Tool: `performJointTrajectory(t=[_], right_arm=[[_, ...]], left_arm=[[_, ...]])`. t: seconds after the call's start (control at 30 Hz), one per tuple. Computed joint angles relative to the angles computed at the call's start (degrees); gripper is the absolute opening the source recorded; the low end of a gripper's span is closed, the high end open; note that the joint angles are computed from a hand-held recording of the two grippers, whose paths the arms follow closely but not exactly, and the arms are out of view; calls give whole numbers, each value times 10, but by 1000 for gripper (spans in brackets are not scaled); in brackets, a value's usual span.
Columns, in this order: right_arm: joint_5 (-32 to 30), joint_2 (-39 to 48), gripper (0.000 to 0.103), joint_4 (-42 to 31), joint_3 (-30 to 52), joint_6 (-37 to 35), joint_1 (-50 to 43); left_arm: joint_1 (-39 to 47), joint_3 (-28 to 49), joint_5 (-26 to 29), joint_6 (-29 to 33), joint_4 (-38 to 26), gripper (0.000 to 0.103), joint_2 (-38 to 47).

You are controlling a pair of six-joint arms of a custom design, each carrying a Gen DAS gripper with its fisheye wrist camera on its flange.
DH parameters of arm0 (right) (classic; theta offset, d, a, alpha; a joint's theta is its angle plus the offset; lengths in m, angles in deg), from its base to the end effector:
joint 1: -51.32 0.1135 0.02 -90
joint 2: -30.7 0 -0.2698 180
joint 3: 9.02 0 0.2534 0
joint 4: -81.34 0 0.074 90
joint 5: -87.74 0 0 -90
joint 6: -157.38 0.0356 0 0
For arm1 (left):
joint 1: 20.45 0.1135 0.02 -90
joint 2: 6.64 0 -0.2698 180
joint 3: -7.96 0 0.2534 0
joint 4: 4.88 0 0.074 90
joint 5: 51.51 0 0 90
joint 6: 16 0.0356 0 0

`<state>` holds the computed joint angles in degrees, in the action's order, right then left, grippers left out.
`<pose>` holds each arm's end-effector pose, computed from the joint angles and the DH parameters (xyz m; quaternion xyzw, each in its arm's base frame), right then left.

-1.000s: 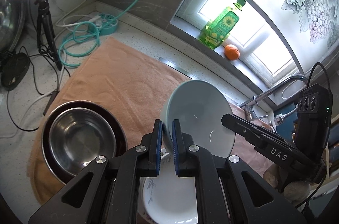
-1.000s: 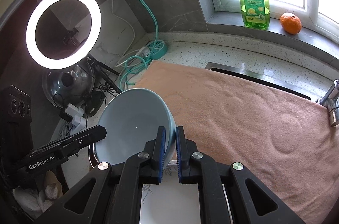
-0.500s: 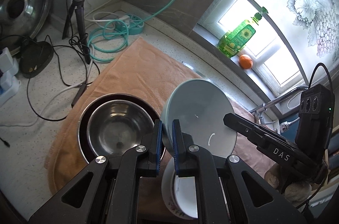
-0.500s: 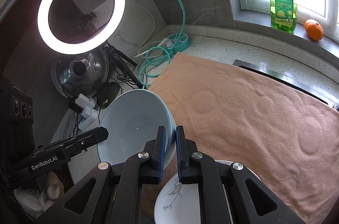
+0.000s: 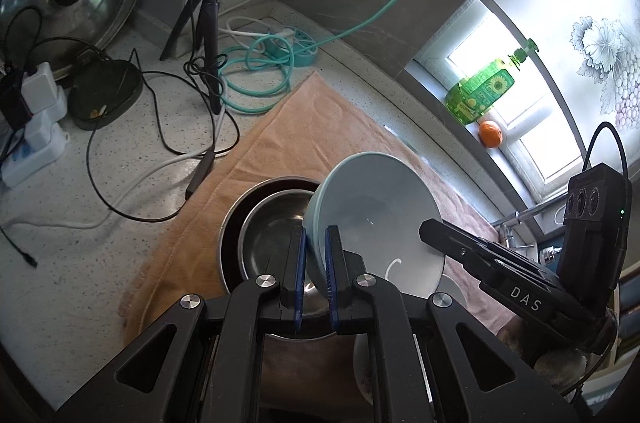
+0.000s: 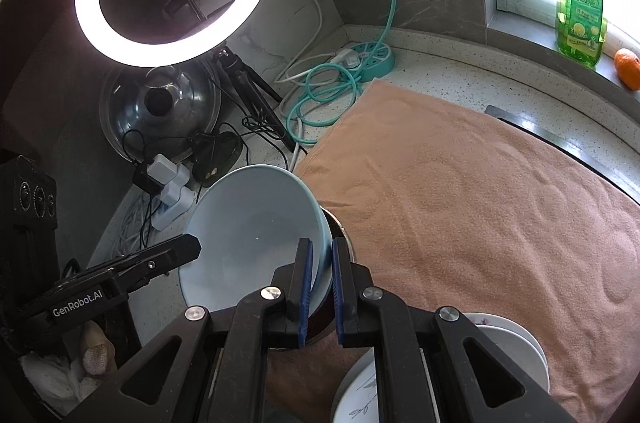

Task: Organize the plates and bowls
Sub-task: 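Lift the pale blue bowl with both grippers and carry it toward the steel bowls, then lower the pale blue bowl into the red-backed steel bowl with both grippers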

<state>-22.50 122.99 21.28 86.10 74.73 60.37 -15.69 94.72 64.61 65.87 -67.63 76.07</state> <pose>0.3358 0.0660 0.3053 -0.0636 0.9436 0.2065 0.2508 0.2939 0.0087 0.3085 -0.0447 0.9389 -0.2252 0.2563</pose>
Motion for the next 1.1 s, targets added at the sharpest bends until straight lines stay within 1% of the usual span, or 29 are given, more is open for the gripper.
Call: performJointTrajectory(t=[0.37,0.9,1.1], right_arm=[[27,32,9,13,0,16,38],[44,55,9,14,-3,21,48],[49,65,9,9,-1,16,52]], left_arm=[[33,-5,11,28,-5,8,35],[38,-6,14,51,-14,8,55],[39,-12,14,51,-11,8,61]])
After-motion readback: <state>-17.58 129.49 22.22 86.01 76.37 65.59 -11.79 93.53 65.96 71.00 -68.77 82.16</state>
